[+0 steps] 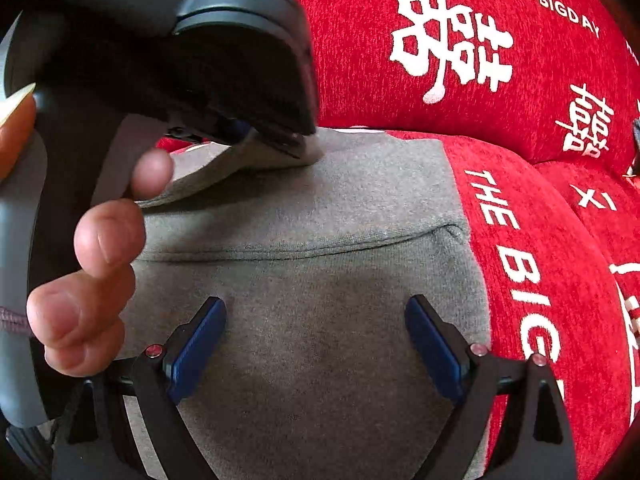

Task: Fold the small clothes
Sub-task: 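Carry the held sleeve with the left gripper across the sweater toward the right gripper, then open the left gripper to lay the sleeve on the sweater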

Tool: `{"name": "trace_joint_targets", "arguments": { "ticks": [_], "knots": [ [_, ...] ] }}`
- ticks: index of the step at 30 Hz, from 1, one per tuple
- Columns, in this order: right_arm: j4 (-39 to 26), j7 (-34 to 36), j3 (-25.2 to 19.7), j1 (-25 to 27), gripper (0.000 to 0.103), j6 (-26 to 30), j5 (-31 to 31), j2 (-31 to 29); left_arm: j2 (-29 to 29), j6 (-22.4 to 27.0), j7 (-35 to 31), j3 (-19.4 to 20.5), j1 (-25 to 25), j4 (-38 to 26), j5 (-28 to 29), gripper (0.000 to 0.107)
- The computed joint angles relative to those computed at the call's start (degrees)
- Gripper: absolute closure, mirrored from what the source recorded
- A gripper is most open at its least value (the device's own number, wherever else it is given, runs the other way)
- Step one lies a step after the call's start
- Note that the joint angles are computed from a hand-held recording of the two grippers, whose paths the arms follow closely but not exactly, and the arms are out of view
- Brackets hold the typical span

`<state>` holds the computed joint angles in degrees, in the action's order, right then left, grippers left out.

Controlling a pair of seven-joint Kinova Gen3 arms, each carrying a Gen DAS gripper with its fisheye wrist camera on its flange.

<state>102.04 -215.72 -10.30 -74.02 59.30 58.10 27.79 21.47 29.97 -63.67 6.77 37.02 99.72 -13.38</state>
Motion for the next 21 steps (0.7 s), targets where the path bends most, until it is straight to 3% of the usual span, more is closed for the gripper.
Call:
{"name": "trace_joint_targets", "arguments": {
  "ticks": [6, 8, 10, 12, 15, 21],
  "knots": [
    [-0.6, 1.4, -0.1, -0.1, 0.01, 0.8, -0.9, 0.1, 3.2, 2.6, -13.7, 6.3, -9.0, -2.1, 13.0, 0.097],
    [-0.8, 1.8, -0.1, -0.1, 0.01, 1.1, -1.1, 0.2, 3.5, 2.0, -18.4, 8.4, -12.3, -1.6, 17.6, 0.08],
    [-0.7, 1.6, -0.1, -0.2, 0.01, 1.0, -1.1, 0.1, 2.7, 0.4, -21.9, 8.3, -12.8, -0.4, 21.7, 0.028],
    [-0.1, 0.9, 0.0, -0.2, 0.01, 0.5, -0.7, -0.2, 1.4, -1.2, -22.5, 4.0, -9.2, 0.8, 22.3, 0.009],
    [-0.1, 1.0, -0.1, -0.3, 0.009, 0.5, -0.5, -0.2, 0.4, -1.3, -28.0, 0.9, -7.6, 1.4, 27.1, 0.009],
    [2.9, -3.5, -0.3, -0.1, 0.008, -2.1, 2.1, -1.7, -5.3, -6.0, -42.0, 9.9, -22.5, 8.8, 41.0, 0.009]
  ]
}}
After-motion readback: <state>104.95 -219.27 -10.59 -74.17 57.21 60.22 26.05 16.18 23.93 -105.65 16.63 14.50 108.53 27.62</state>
